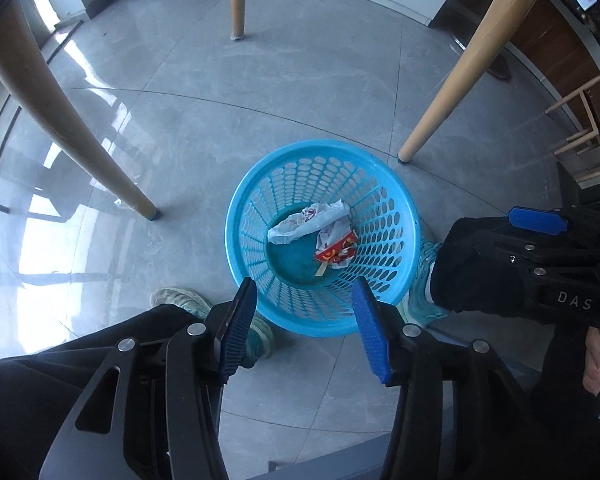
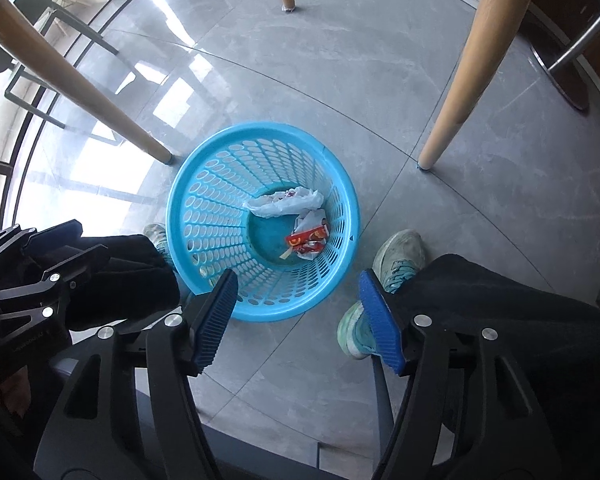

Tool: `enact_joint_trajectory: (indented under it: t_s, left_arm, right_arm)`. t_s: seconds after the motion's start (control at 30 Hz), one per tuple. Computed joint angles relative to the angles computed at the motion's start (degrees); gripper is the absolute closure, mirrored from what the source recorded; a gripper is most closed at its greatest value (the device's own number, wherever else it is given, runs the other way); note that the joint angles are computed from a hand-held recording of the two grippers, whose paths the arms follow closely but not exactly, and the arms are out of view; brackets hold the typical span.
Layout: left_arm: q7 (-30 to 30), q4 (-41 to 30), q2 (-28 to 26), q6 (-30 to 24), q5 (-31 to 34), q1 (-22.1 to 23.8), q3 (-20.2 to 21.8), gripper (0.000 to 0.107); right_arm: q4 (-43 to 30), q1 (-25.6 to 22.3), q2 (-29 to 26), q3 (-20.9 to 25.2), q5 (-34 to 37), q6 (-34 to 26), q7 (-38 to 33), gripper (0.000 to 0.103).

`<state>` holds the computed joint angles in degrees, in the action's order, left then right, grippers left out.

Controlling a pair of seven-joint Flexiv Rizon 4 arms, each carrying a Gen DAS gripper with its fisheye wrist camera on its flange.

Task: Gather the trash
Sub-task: 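Raise both tools back toward the table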

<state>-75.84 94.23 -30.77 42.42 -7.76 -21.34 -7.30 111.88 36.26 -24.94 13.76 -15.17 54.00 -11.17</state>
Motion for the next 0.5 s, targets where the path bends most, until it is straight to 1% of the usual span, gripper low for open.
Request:
enact_joint_trajectory:
  t_s: [0.1,0.17,0.2,0.33,0.4,0.5]
  left_arm:
    - [0.99,2.11,2.00,0.34,0.14,0.15,-0.07,0.050]
    - [0.55,3.37,3.35,1.65,0.31,0.03,0.15,0.048]
    - [0.40,4.02,4.02,2.38,-0.01,0.17,0.09,0.045]
    - [0.14,5.68,6.13,3.09,0.06,0.47,0.27,0.041]
    - [0.90,7.13,7.52,4.10,-0.84,1.00,-0.13,0.036]
    - [2.20,9.23,9.82,5.26,-1.49,1.37,-0.42,0.032]
  right_arm:
    - [-0.08,1.46,1.84,-0.43,-2.97,-2.74,0.47,0.034]
    - [0.09,1.39,2.75,-0.02,-2.97,-3.32,0.62,0.034]
    - [0.43,1.25,3.29,0.25,-2.63,-3.35,0.84,0.034]
    - [1.48,1.18,5.74,1.10,-2.13,-3.63,1.64,0.034]
    - [1.59,1.73,7.01,1.27,-3.28,-4.90,2.28,0.025]
    - [2.31,2.18,9.42,2.21,-3.82,-6.32,2.95,0.024]
